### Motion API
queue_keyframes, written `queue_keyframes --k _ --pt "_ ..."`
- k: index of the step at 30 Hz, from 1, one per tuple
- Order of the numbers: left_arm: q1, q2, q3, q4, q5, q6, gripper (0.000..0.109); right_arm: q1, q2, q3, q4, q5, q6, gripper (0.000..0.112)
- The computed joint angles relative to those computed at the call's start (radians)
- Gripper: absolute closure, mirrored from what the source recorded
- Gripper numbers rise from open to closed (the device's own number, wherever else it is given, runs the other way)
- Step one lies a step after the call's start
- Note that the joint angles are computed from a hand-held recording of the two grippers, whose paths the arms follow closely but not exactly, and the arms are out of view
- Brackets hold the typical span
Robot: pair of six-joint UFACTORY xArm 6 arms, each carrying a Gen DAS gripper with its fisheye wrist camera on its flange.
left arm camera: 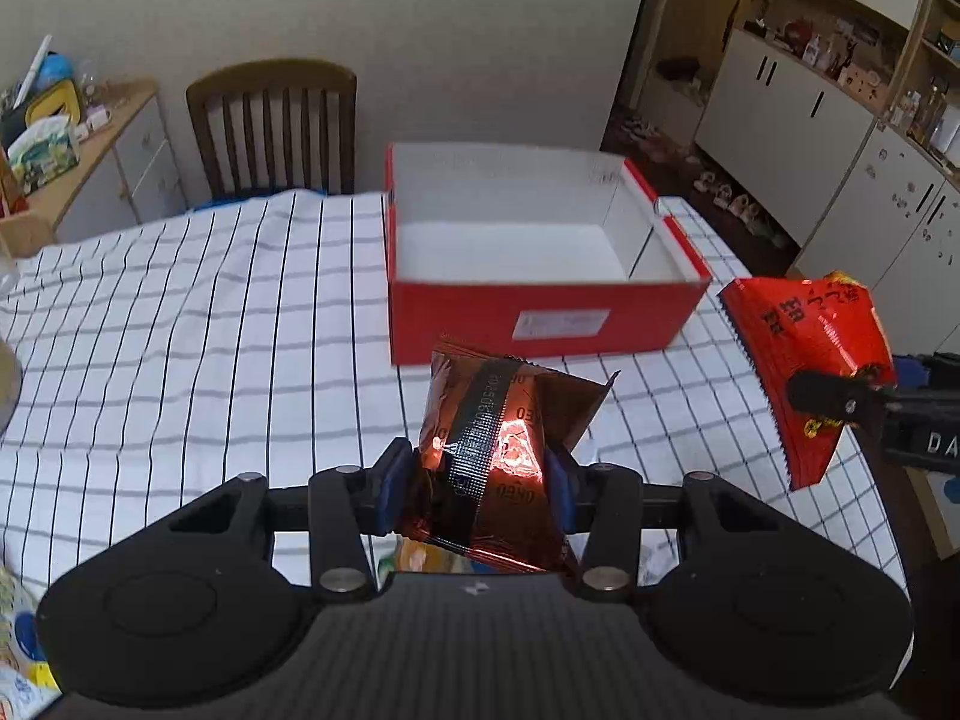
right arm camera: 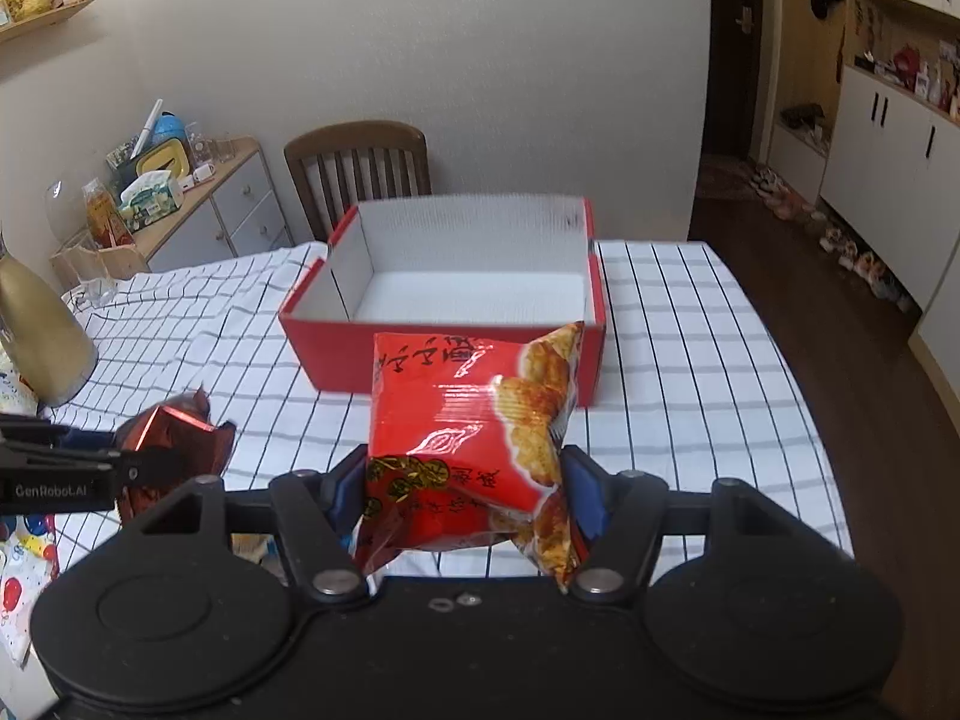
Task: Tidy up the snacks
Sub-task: 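Carry the copper foil bag and red chip bag over the red box with both tools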
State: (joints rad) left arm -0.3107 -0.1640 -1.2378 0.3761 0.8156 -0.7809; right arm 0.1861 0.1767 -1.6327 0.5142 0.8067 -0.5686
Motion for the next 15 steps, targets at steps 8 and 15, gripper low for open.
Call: queue_keyframes --k 8,15 --pt "0.033 0.165 -0.210 0.025 0.013 0.046 0.064 0.026 0.129 -0.184 -0.018 0.010 -0.012 0.047" --pt "0.062 0.312 -0.393 0.055 0.032 0.065 0.063 0.049 0.294 -0.412 -0.066 0.022 0.034 0.047"
